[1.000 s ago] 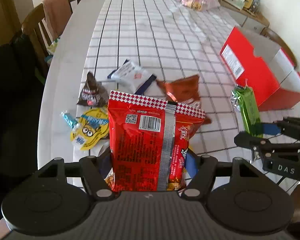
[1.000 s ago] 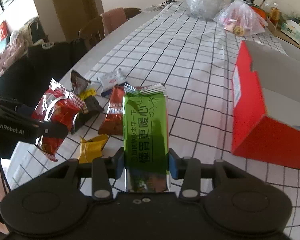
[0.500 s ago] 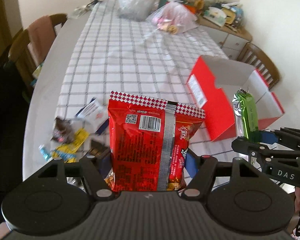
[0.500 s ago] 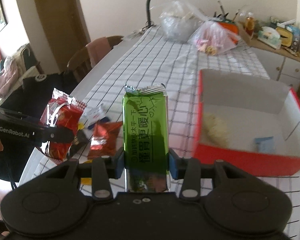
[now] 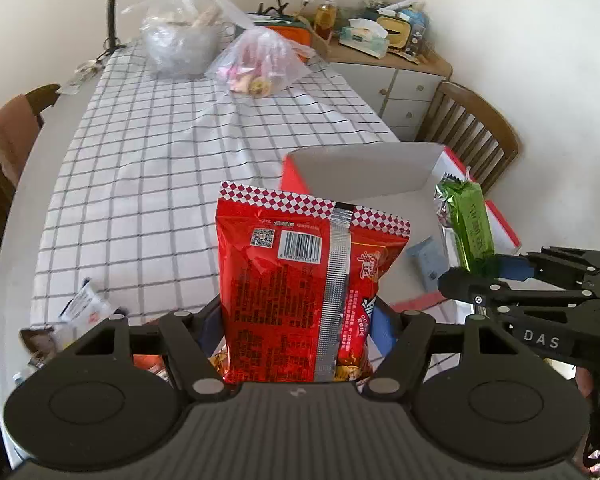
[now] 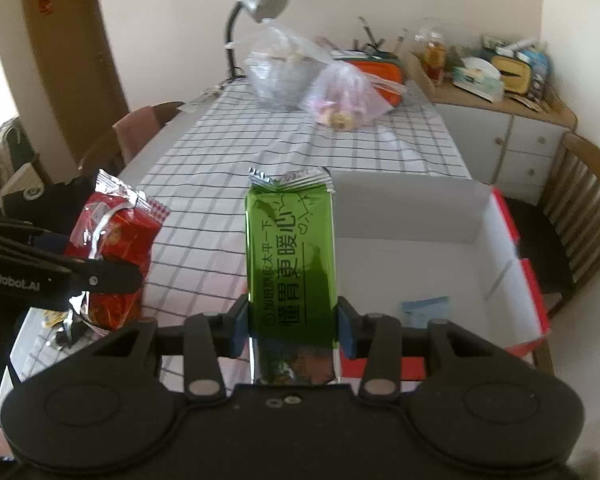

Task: Organize snacks
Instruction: 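Carry both packets into the red box and open both grippers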

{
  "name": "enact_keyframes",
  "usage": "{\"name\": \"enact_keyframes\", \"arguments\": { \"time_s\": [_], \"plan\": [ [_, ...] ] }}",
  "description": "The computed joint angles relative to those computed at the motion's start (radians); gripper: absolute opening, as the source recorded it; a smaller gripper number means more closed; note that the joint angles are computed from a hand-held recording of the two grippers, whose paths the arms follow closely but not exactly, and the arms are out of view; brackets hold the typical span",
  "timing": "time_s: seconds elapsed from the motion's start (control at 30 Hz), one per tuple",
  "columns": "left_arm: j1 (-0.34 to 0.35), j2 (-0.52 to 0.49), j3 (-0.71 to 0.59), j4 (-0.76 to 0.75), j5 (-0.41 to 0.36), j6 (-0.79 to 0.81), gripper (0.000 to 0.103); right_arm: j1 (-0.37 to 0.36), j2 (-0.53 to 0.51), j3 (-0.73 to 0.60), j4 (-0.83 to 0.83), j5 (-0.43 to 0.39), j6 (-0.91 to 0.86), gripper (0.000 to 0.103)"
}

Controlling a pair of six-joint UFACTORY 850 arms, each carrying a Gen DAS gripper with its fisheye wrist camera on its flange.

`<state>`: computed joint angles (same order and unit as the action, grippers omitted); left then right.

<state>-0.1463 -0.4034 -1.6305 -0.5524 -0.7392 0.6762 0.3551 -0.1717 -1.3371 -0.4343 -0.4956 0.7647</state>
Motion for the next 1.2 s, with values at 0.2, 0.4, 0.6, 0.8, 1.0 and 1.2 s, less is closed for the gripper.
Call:
{"name": "enact_keyframes", "arguments": {
  "time_s": [0.2, 0.4, 0.6, 0.8, 1.0, 1.2],
  "plan": [
    [-0.076, -0.053, -0.079, 0.057, 0.007, -0.086, 0.070, -0.081, 0.002, 0.014, 0.045, 0.004, -0.085, 0.042],
    [-0.155, -0.154, -0.212, 0.179, -0.002, -0.240, 0.070, -0.158, -0.028, -0.002, 0.129, 0.004, -0.213, 0.042],
    [-0.216, -0.273, -0.369, 0.303, -0.050, -0.397, 0.070, -0.227, -0.080, -0.037, 0.247, -0.013, -0.361, 0.042],
    [-0.263, -0.409, -0.556, 0.421, -0.141, -0.514, 0.070, -0.266, -0.151, -0.092, 0.366, -0.064, -0.509, 0.041],
    [-0.289, -0.548, -0.753, 0.500, -0.245, -0.577, 0.070, -0.281, -0.221, -0.150, 0.447, -0.118, -0.651, 0.035],
    [-0.302, -0.709, -0.998, 0.542, -0.400, -0.609, 0.070, -0.287, -0.234, -0.149, 0.512, -0.133, -0.744, 0.037]
  ]
}}
